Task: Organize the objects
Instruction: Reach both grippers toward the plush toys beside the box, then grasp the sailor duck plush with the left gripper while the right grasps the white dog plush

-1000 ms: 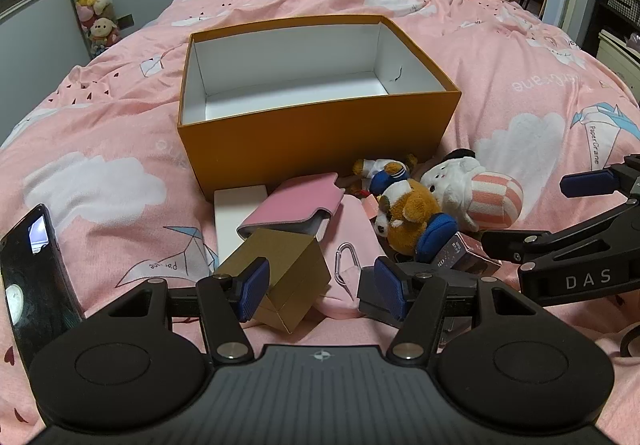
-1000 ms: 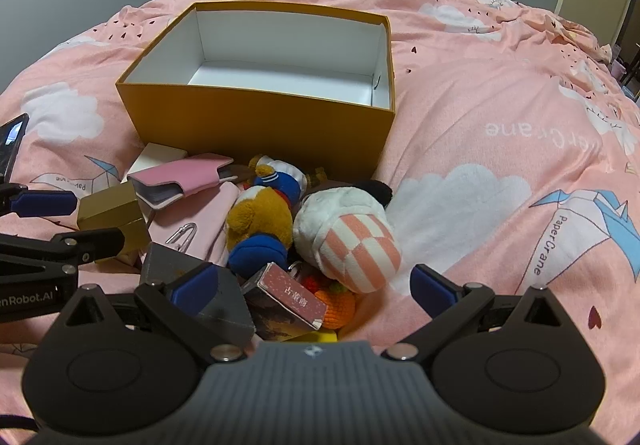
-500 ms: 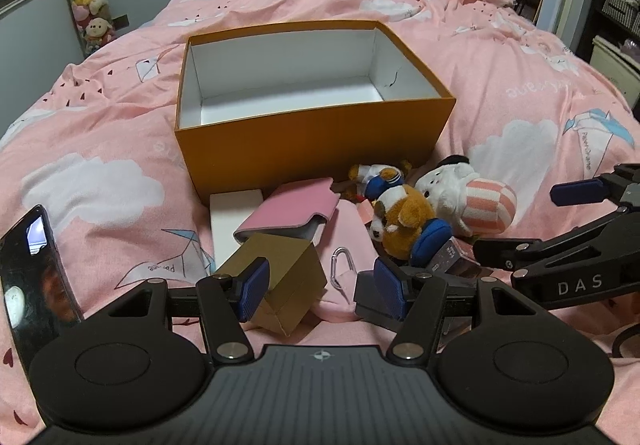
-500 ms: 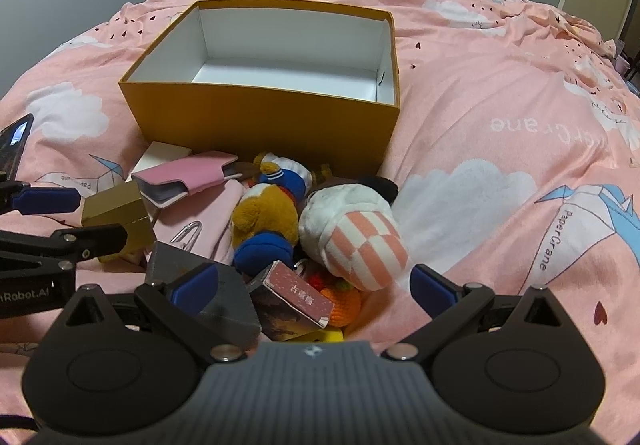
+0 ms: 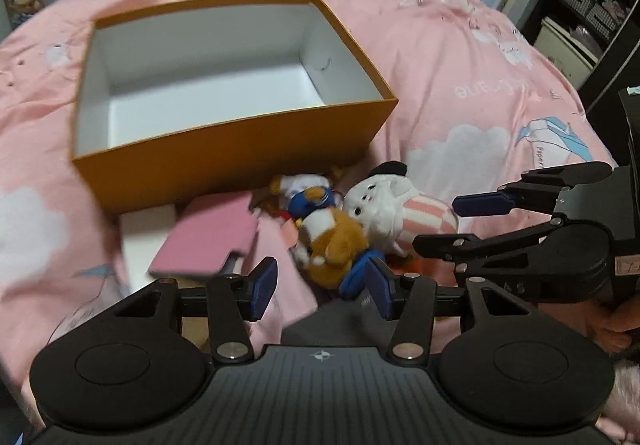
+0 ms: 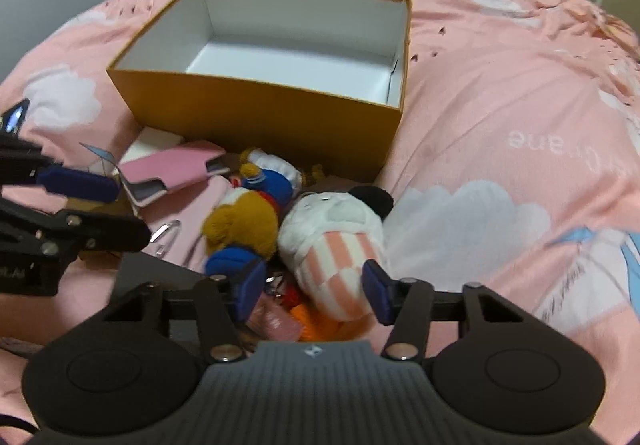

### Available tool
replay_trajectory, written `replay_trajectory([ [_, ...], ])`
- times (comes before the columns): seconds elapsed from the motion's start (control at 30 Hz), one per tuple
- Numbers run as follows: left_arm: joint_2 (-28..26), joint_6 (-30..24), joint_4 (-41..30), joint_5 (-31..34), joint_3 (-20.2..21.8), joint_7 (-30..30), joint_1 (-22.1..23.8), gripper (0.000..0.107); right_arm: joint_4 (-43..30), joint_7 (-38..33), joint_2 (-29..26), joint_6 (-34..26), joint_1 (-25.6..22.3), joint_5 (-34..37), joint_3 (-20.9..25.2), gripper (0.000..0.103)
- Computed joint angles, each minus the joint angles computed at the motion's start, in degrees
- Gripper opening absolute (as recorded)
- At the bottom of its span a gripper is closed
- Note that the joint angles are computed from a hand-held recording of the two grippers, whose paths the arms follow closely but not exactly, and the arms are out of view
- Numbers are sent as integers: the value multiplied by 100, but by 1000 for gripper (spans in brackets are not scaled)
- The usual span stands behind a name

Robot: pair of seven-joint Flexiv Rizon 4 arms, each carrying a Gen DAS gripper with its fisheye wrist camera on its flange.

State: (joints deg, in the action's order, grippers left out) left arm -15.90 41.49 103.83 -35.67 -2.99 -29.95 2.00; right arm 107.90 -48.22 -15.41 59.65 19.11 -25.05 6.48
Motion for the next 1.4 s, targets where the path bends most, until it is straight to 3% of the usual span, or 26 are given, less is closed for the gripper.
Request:
replay_trajectory([
  [0.13,-565,-517,-753,545,-18,-848,-110,63,-392,-734,-262,-313,-178,431,80,55],
  [0.27,-970,-805,-1282,993,-5,-1621,-207,63,-946,-1622,-549,-667,-480,1407,328,57],
  [0.57,-1554,-1838,-2231,1583,-23,-2521,-268,65,-1718,-2635,-1049,-1162,-754,2621,473,71],
  [0.77,-1818,-2295,-2657,1830,-8,-2950,-357,68,-1903,-3040,-1201,-1278,-898,3184,555,70],
  [1.1,-1731,-2083,-2461,1881,-62,-2794,-371,61,-1763,-2939,-1189,-1112,-760,3167,461,67],
  [1.4,-1306,-1655,-1819,1127,-186,-2171,-73,57,-1320,-2431,-771,-760,-541,2765,339,65],
])
